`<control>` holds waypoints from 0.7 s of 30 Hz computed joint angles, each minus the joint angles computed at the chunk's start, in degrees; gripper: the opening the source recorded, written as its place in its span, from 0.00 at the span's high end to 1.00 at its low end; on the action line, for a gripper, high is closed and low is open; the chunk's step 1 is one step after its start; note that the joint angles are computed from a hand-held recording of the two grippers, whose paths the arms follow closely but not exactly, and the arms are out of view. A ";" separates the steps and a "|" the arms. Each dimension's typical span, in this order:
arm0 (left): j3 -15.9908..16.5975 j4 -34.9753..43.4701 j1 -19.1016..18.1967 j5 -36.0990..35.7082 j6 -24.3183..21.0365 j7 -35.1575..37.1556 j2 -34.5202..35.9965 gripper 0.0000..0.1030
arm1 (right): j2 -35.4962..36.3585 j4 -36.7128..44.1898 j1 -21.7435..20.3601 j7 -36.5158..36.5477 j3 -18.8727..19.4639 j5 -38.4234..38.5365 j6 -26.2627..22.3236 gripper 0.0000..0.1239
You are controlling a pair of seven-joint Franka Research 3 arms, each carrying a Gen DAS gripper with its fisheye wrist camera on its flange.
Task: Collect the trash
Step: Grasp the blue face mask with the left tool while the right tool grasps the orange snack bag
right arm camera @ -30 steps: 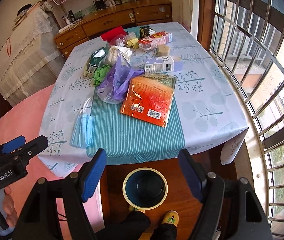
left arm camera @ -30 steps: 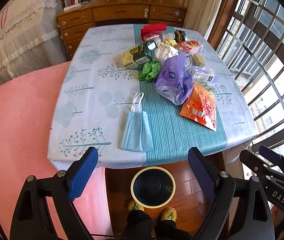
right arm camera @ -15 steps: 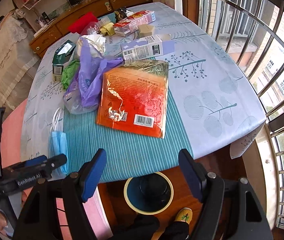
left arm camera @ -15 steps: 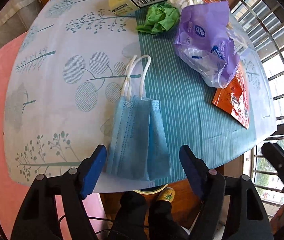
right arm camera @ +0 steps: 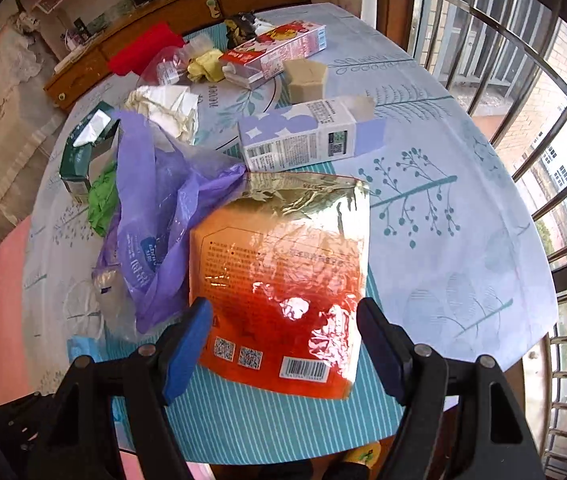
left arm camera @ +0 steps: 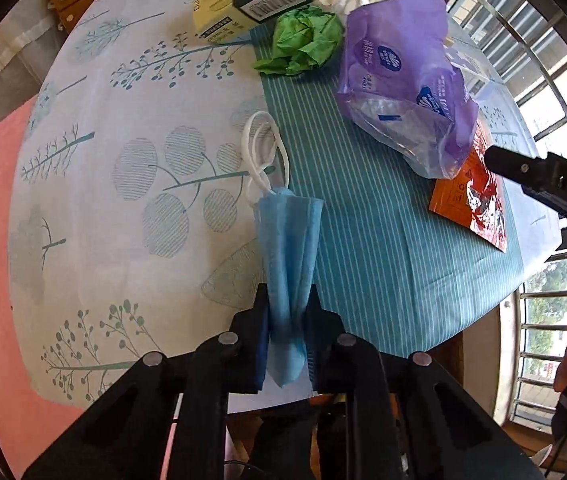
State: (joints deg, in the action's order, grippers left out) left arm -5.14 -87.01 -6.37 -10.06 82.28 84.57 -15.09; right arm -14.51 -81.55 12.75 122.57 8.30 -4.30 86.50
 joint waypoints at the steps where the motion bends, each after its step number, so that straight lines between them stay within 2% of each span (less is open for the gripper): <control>1: 0.89 0.25 0.35 -1.79 -0.36 -0.62 0.27 0.89 | 0.78 0.48 0.25 -0.80 0.28 -0.29 -0.49 0.39; 4: 2.27 1.28 1.37 -5.02 -1.56 -1.52 1.18 0.90 | 1.90 0.61 1.38 -3.05 1.30 -2.48 -0.59 0.34; 7: 2.05 2.07 1.89 -5.01 -2.10 -1.17 1.55 0.90 | 2.48 -0.11 2.47 -4.50 2.05 -4.92 -0.59 0.29; 9: 1.69 2.45 2.01 -4.52 -2.12 -1.07 1.75 0.90 | 3.76 0.34 3.06 -4.71 2.61 -6.86 -2.78 0.25; 13: 0.81 3.07 1.72 -4.71 -1.66 -2.77 2.29 0.90 | 1.85 -2.77 2.95 -1.77 1.01 -5.12 -0.70 0.21; 14: 1.27 1.02 1.97 -4.92 -1.09 -2.00 1.07 0.90 | 1.35 -3.37 2.72 -1.25 0.83 -4.97 -0.28 0.21; 16: 1.43 0.96 1.97 -4.97 -0.97 -1.93 0.99 0.90 | 0.30 -4.46 2.36 -1.38 0.78 -5.34 0.77 0.27; 18: 1.51 1.04 2.02 -4.71 -1.13 -1.67 0.95 0.90 | -0.54 -4.87 1.88 -1.92 0.74 -5.62 1.46 0.48; 19: 1.41 1.12 2.00 -4.51 -1.10 -1.78 0.96 0.90 | -0.88 -4.89 1.62 -2.40 0.37 -4.92 1.80 0.53; 20: 1.29 1.15 1.97 -4.29 -0.99 -1.90 0.94 0.90 | -1.02 -4.71 1.28 -2.56 0.06 -4.13 1.80 0.64; 21: 1.24 1.02 1.95 -4.09 -0.89 -1.96 0.79 0.91 | -1.14 -4.56 0.89 -2.65 -0.29 -3.34 1.61 0.70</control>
